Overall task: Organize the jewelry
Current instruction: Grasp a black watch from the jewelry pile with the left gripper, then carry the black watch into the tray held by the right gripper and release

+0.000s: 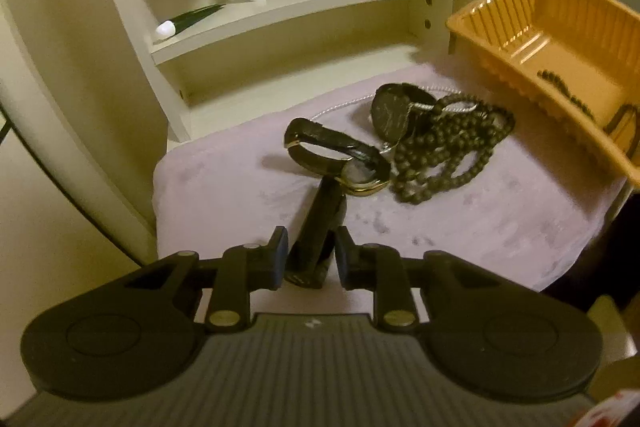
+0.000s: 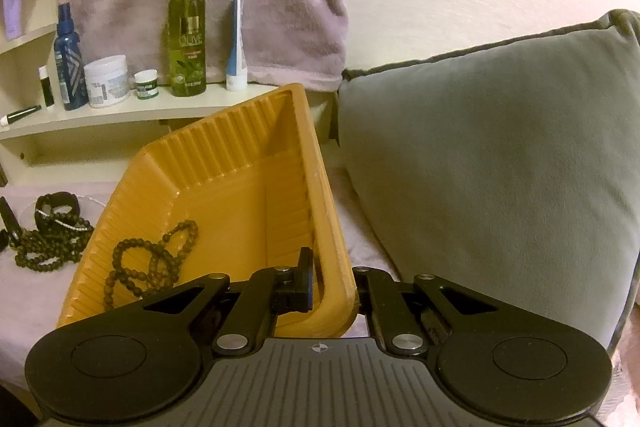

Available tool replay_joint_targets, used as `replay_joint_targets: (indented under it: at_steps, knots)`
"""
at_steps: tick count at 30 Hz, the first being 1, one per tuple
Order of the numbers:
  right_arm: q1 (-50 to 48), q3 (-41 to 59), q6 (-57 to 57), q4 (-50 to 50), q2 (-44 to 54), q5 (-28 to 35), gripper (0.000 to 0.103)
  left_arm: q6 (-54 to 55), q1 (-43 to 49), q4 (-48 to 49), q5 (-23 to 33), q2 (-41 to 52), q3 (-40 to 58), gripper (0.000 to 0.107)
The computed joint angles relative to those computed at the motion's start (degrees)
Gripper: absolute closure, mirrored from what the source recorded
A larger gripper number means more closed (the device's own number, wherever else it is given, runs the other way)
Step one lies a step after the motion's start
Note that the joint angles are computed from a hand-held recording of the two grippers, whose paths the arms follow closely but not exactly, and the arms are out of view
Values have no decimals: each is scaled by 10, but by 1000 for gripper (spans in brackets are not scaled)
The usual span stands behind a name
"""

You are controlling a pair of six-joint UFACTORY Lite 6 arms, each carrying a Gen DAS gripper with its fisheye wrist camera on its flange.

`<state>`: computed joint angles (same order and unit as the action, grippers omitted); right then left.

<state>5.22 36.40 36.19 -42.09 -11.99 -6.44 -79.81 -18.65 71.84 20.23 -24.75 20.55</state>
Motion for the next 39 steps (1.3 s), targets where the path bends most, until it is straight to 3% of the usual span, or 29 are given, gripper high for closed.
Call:
replay_joint_targets:
  at_steps: [5,13,17,27,30,39]
  knots:
    - [-4,-2,45,-45,-4,-6,96,-86,-64,36,43,33,4,86]
    - [-4,-5,55,-55,-10,-7,96,-136,-91,70,73,51,3,86]
    - [-4,-5,58,-58,-11,-6,96,-154,-93,62,69,26,-5,86]
    - [-3,-7,58,-57,-14,-6,96,-187,-214,4,143,-13,28,86]
    - [-1,-6,55,-52,-15,-4,96,-207,-255,11,152,19,74,86]
    - [9,6,99,-86,-13,3,96,-328,-303,140,82,231,263,86]
